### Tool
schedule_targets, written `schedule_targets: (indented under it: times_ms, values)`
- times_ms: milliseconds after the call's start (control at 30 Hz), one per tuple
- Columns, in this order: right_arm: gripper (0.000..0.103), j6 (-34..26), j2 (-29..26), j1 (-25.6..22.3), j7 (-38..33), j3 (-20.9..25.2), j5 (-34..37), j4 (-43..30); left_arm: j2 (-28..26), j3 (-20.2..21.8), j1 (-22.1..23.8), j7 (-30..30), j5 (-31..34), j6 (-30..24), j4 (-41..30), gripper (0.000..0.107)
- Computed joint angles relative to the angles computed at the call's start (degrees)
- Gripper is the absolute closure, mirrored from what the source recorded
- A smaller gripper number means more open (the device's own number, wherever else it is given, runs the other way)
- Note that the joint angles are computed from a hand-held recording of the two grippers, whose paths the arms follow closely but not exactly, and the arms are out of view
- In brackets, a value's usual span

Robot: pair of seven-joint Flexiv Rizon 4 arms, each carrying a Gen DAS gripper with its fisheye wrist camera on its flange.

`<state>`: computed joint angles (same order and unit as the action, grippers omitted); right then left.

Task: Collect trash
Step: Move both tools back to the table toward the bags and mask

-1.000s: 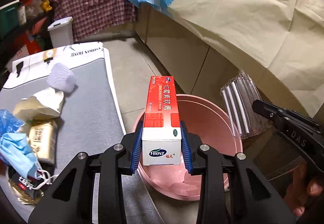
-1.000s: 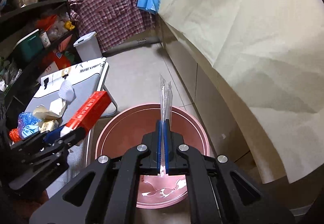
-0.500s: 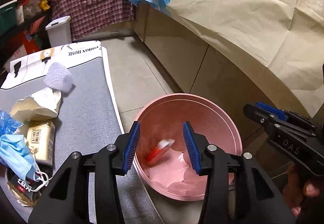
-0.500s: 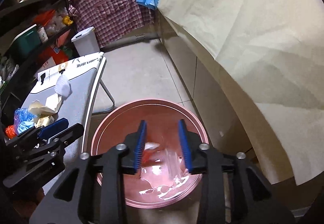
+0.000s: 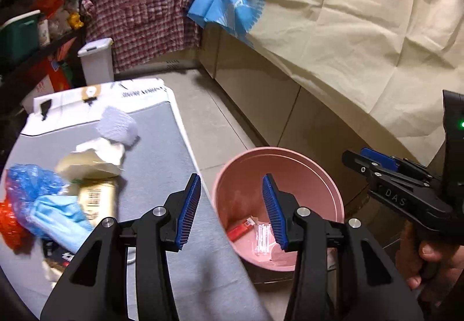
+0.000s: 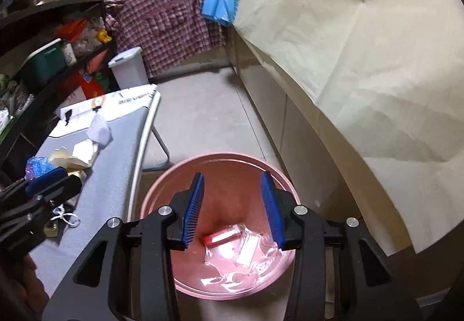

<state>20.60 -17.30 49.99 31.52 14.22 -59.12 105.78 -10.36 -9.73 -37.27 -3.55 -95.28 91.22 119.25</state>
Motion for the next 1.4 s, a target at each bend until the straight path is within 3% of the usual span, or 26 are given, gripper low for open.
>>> schedule_targets:
  times_ms: [100, 167, 267, 400, 567, 767, 867, 1100, 1300, 1400]
  values:
    - [0.065, -2.2, -0.9, 1.5, -0.3, -0.4, -2.6, -1.6, 2.0, 0.7, 0.3, 1.5, -0.9, -0.1, 0.9, 0.062]
    - [0.075, -3.0, -1.3, 2.2, 0.0, -0.7, -4.2, -2.4, 3.4, 1.3, 0.9, 2.3, -0.9, -0.4, 1.6, 0.062]
    - [0.084, -4.1, -1.7, 3.2, 1.2, -1.0, -6.6, -3.3, 7.2, 2.4, 4.0, -1.0, 4.7, -4.2, 5.0, 0.062]
    - [0.088, -3.6, -2.4, 3.8, 1.0, -1.3, -9.0, -4.9, 10.8, 4.0, 9.1, -5.0, 12.4, -8.9, 7.8, 0.062]
    - [0.093, -4.7, -5.8, 6.2, -4.8, -2.5, -10.3, -10.0, 13.6, 6.4, 14.5, -6.2, 19.1, -12.7, 9.1, 0.062]
    - [0.093, 0.6, -8.4, 6.7, -7.0, -4.4, -11.4, -13.5, 14.6, 9.0, 19.6, -6.8, 23.8, -18.2, 8.6, 0.062]
    - [0.093, 4.2, -10.7, 7.1, -8.8, -5.6, -11.6, -16.3, 13.6, 9.2, 21.1, -4.8, 21.6, -18.0, 8.1, 0.062]
    - [0.093, 14.2, -18.6, 8.6, -14.8, -10.1, -10.9, -25.6, 9.7, 9.1, 25.6, -9.2, 21.6, -19.2, 7.4, 0.062]
    - [0.093, 19.3, -24.5, 10.3, -19.2, -14.7, -8.6, -33.1, 6.9, 8.0, 27.5, -7.6, 18.8, -15.8, 5.3, 0.062]
    - [0.093, 23.1, -26.8, 10.3, -21.3, -16.1, -7.1, -35.5, 5.3, 8.2, 29.1, -10.1, 20.7, -17.1, 4.0, 0.062]
